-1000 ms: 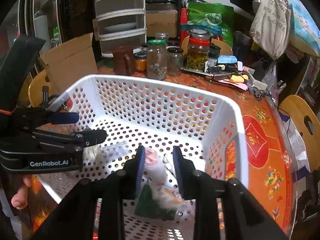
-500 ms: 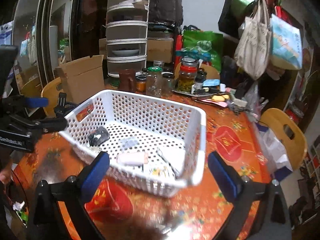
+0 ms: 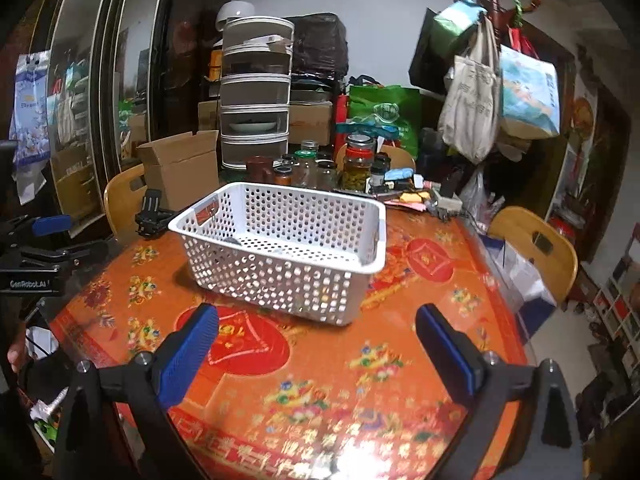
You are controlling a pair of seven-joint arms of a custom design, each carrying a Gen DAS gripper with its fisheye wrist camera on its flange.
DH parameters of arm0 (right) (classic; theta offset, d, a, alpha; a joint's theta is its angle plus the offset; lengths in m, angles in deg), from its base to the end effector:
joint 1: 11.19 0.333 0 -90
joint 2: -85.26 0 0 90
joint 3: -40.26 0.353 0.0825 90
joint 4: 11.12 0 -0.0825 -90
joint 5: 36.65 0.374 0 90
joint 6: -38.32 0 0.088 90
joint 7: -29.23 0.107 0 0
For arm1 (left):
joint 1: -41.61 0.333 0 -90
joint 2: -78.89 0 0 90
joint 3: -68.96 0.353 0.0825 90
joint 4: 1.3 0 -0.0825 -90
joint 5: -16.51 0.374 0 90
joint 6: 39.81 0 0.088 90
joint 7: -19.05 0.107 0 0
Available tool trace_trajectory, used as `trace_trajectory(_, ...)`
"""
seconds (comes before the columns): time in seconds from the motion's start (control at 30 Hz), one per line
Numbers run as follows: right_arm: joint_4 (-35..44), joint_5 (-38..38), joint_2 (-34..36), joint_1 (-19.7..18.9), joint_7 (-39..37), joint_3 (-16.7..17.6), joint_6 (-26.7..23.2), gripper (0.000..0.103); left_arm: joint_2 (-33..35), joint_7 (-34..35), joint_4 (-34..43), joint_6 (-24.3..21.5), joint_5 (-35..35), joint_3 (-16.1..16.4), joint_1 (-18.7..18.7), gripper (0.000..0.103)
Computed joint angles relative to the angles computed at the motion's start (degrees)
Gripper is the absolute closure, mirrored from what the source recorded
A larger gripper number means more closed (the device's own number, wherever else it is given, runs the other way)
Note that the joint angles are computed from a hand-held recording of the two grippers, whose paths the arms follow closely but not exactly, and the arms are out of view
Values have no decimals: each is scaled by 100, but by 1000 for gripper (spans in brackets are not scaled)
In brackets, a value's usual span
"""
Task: Organize soft objects
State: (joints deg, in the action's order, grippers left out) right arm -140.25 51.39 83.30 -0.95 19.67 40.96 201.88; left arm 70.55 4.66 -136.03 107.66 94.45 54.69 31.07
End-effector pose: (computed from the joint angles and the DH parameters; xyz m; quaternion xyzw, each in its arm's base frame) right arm 0.5218 0.0458 0.4528 -0.7741 0.4410 -0.2199 0.3975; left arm 0.4401 -0.2249 0.4571 -0.7124 0.5287 -0.2724 0.3724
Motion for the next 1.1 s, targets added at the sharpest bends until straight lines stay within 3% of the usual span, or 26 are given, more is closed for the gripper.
trace_trajectory(0.2,-8,-131,203,-9,228,11,-22,4,140,-62,121,-221,-42,-121,-146,0)
trace_trajectory(1.1,-2,-45,186,-56,206,24,-141,4,426,-108,299,46,77,53,-154,0)
